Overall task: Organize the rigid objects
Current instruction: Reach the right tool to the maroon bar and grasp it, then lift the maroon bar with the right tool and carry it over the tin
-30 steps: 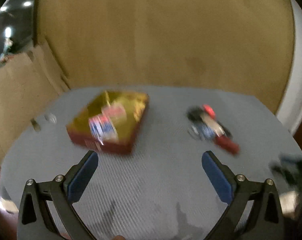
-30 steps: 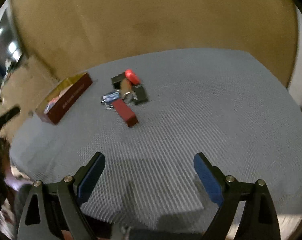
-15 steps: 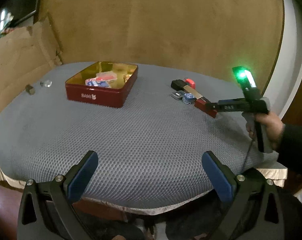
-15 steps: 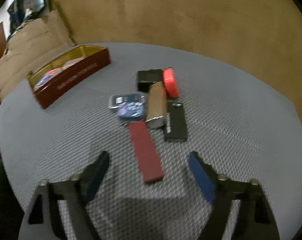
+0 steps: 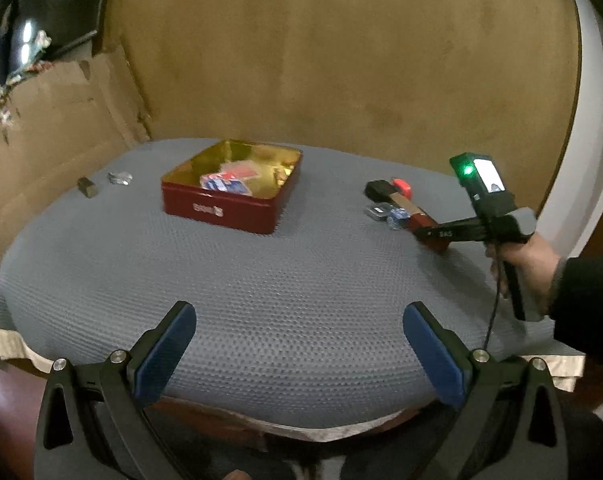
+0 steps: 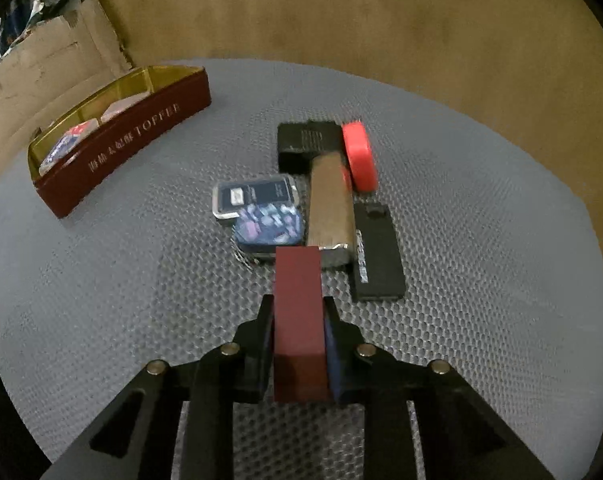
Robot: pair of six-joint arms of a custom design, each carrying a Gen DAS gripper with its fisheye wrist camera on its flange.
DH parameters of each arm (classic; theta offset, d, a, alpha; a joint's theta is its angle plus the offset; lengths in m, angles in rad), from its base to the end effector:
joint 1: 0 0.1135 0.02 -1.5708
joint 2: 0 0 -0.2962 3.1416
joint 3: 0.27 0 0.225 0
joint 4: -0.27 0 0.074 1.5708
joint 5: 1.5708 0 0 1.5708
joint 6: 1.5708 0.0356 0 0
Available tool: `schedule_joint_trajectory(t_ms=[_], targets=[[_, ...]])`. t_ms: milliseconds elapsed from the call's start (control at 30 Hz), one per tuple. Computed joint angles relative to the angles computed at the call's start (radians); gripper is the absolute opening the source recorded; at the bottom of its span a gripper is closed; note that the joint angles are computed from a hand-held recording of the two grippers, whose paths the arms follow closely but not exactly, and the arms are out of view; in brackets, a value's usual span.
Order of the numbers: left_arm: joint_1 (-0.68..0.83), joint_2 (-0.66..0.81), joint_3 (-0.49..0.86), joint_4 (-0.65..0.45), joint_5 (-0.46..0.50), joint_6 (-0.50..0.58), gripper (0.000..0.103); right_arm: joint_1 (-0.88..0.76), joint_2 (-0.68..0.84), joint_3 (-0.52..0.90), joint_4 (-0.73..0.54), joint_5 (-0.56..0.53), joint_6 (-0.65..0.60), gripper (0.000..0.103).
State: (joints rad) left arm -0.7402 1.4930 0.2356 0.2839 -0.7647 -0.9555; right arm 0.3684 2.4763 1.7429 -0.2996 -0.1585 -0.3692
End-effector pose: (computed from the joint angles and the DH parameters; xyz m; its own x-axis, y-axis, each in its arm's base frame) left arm 0.1473 -0.1012 0.1386 -0.5150 -0.3276 -0.7921 -0.3836 0.9145 -0.1288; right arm 0.4740 0.1890 0.1020 -0.5917 -0.6104 -0.5266 -0.6911 0.7204 -0.0584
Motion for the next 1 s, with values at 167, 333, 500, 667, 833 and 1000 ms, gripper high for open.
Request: schedule_joint_trajectory(t_ms=[167, 333, 500, 667, 833, 1000], targets=[[0.01, -0.063, 0.006, -0.088, -0.012, -0.037, 0.102, 0.05, -0.054, -0.044, 0.04, 0.023, 0.041, 0.022], [0.015, -0.119, 0.008, -0.157, -0.03, -0.063, 0.102, 0.106, -0.08, -0.001, 0.015, 0.064, 0.077, 0.022], [0.017, -0.129, 0.015, -0.187, -0.041, -0.071, 0.102, 0.155, -0.08, 0.075, -0.027, 0.107, 0.114, 0.022], [0.015, -0.121, 0.022, -0.199, -0.037, -0.078, 0.102, 0.189, -0.103, 0.103, -0.049, 0.122, 0.131, 0.022], [0.032, -0.102, 0.023, -0.182, -0.024, -0.069, 0.102, 0.209, -0.105, 0.141, -0.07, 0.122, 0.14, 0.022], [0.036, -0.1, 0.024, -0.189, -0.031, -0.078, 0.102, 0.234, -0.093, 0.199, -0.102, 0.125, 0.147, 0.022]])
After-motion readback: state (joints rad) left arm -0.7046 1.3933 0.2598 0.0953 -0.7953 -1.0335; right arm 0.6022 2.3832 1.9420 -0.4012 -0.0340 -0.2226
